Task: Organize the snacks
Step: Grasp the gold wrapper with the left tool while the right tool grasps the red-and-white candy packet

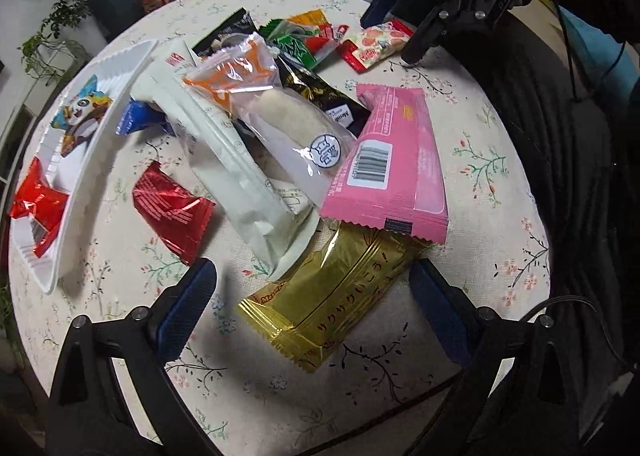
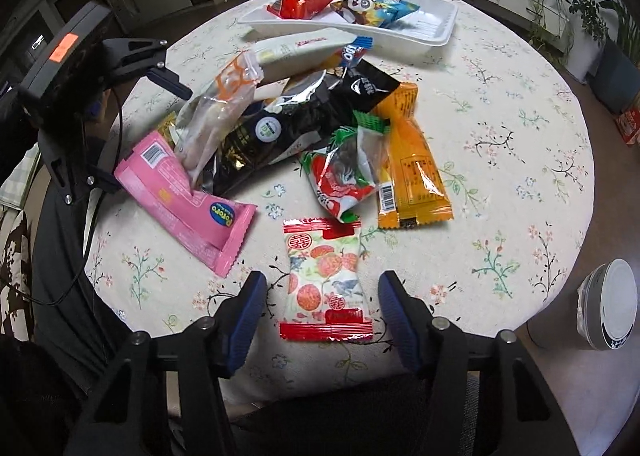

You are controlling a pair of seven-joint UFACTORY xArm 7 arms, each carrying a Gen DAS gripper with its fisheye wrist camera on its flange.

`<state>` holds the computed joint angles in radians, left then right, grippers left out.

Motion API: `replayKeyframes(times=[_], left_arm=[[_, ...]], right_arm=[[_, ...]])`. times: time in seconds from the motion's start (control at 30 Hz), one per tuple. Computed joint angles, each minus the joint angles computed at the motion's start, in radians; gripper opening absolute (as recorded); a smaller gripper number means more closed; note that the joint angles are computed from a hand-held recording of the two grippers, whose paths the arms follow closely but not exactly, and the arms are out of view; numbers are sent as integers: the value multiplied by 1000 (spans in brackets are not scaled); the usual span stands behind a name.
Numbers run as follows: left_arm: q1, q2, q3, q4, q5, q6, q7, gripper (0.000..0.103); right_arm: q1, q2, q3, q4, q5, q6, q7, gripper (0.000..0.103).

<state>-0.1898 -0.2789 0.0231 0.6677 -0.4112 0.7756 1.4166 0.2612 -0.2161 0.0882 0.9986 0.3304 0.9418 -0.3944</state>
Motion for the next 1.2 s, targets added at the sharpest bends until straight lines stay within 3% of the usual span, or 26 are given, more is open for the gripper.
replayKeyframes(times=[0.2,0.3,0.73,1.07,1.17,1.2], left_arm=[[24,68,-2,88,11,147,-26,73],[38,67,-7,93,2,161,-30,58],[46,-58,-10,-30,75,93,-193,55],[50,-121,-12,-85,110,44,-454,55],[54,-130,-5,-85,115,58,-518,51],[58,-134,-9,-85,127,60,-542,42]], right_arm=[[0,21,6,21,-19,16,1,62],[-1,28,6,29,-18,22,7,61],[-1,42,15,41,-51,20,32,59],[3,63,31,66,-109,35,83,59],[4,83,35,92,-132,56,110,57],[3,93,36,105,-138,68,125,57]])
